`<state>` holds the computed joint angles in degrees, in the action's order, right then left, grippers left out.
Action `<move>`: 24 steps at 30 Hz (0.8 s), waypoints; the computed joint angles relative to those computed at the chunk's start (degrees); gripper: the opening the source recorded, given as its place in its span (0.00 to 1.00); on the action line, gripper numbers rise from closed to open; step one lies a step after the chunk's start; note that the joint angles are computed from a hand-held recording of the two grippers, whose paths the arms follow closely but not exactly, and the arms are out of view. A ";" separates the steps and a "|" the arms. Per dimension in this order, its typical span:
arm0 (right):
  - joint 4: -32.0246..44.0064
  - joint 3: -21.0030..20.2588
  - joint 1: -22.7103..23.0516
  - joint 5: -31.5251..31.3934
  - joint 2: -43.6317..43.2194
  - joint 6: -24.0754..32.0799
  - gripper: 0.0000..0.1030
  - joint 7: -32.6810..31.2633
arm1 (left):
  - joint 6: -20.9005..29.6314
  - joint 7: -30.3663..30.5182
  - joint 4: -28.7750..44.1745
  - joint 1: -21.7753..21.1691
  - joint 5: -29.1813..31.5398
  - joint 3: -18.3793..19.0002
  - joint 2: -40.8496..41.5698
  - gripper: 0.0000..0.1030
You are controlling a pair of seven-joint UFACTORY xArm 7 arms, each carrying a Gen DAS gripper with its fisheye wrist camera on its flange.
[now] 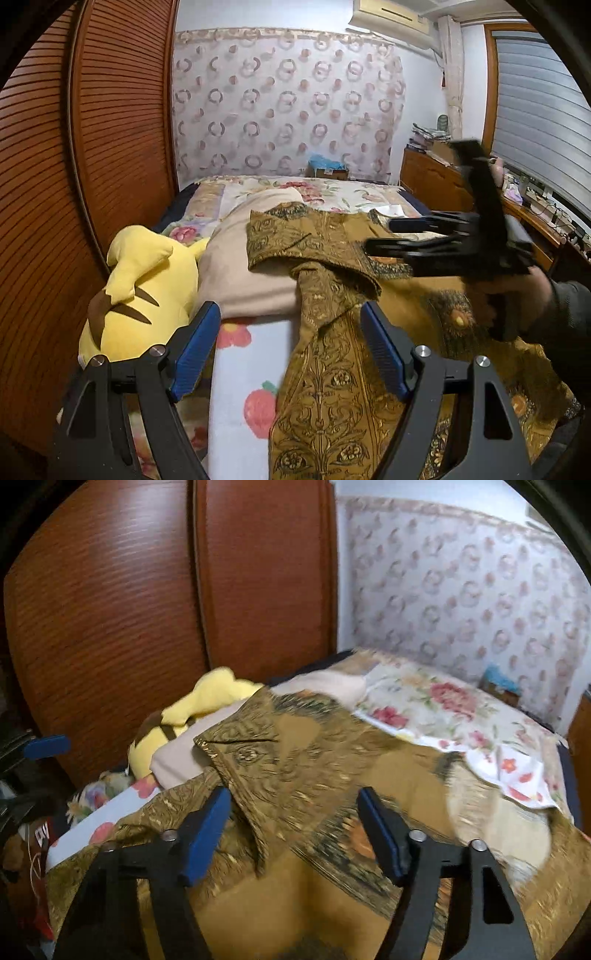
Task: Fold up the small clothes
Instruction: 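Fold the held sleeve inward over the shirt body with the left gripper, then release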
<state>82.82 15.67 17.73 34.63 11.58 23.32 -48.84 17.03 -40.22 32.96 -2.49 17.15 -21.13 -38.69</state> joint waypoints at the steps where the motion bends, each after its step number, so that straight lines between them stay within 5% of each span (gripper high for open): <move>1: 2.63 -0.44 1.12 -2.96 2.15 1.62 0.62 1.93 | 0.09 0.18 -0.42 -0.45 -0.20 0.36 -0.31 0.76; 10: 19.71 -1.71 7.36 -20.50 14.50 9.53 0.56 9.71 | 0.19 0.31 -2.94 -1.72 -1.66 1.25 -1.90 0.76; 15: 29.19 -4.58 11.20 -28.86 20.24 14.70 0.32 14.86 | -0.07 0.11 -3.70 -1.71 -2.01 1.10 -2.47 0.76; 16: 31.09 -4.79 11.65 -29.80 21.39 15.69 0.31 15.72 | -0.05 0.11 -3.60 -1.75 -2.10 1.10 -2.36 0.76; 18: 33.86 -4.64 11.68 -30.32 22.81 17.14 0.10 16.57 | -0.18 0.28 -3.70 -1.89 -2.21 1.21 -2.29 0.76; 24: 34.58 -2.93 8.56 -25.54 22.38 14.63 0.06 18.81 | -0.63 -0.12 -3.55 -1.63 -2.27 0.79 -2.20 0.76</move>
<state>117.40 12.74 26.29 9.09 33.95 37.96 -30.03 16.40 -40.34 29.41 -4.12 14.88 -20.34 -40.89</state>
